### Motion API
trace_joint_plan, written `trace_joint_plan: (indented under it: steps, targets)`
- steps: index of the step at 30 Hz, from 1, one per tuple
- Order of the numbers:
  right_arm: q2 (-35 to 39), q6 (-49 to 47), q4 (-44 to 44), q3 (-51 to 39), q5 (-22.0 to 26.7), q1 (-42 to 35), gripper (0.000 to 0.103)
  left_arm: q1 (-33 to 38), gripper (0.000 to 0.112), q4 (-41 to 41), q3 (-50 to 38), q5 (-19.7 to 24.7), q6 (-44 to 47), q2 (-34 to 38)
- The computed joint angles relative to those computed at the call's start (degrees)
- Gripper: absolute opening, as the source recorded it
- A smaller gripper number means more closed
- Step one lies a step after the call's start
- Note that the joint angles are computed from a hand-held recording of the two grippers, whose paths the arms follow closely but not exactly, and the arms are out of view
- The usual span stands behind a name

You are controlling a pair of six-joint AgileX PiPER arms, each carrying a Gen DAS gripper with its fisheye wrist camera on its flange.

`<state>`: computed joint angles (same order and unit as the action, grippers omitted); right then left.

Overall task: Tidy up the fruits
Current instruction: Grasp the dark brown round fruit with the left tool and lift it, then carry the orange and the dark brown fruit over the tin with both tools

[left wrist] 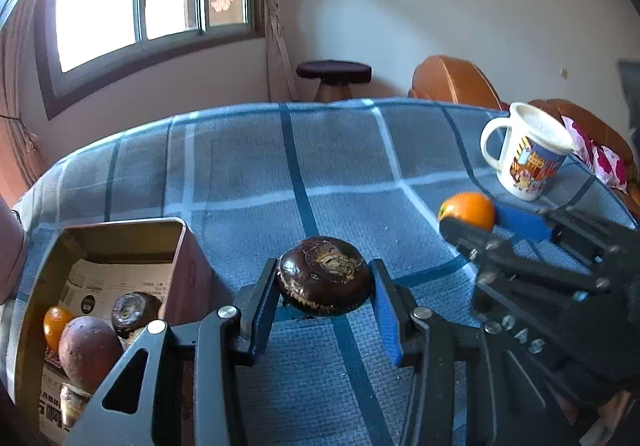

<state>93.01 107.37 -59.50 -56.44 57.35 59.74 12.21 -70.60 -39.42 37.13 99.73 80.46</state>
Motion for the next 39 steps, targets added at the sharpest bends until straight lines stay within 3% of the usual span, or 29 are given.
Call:
trace_joint_plan:
  steps: [20, 39]
  targets:
    - [-1.52, 8.97, -5.51, 3.09, 6.65, 6.55, 0.043, 5.76, 0.046, -5.7, 2.88, 3.71, 7.39, -2.54]
    - [-1.35, 11.69, -7.73, 3.36, 10.64, 9.37, 0.043, 10.33, 0.046, -9.97, 5.89, 7.54, 13.73, -5.38]
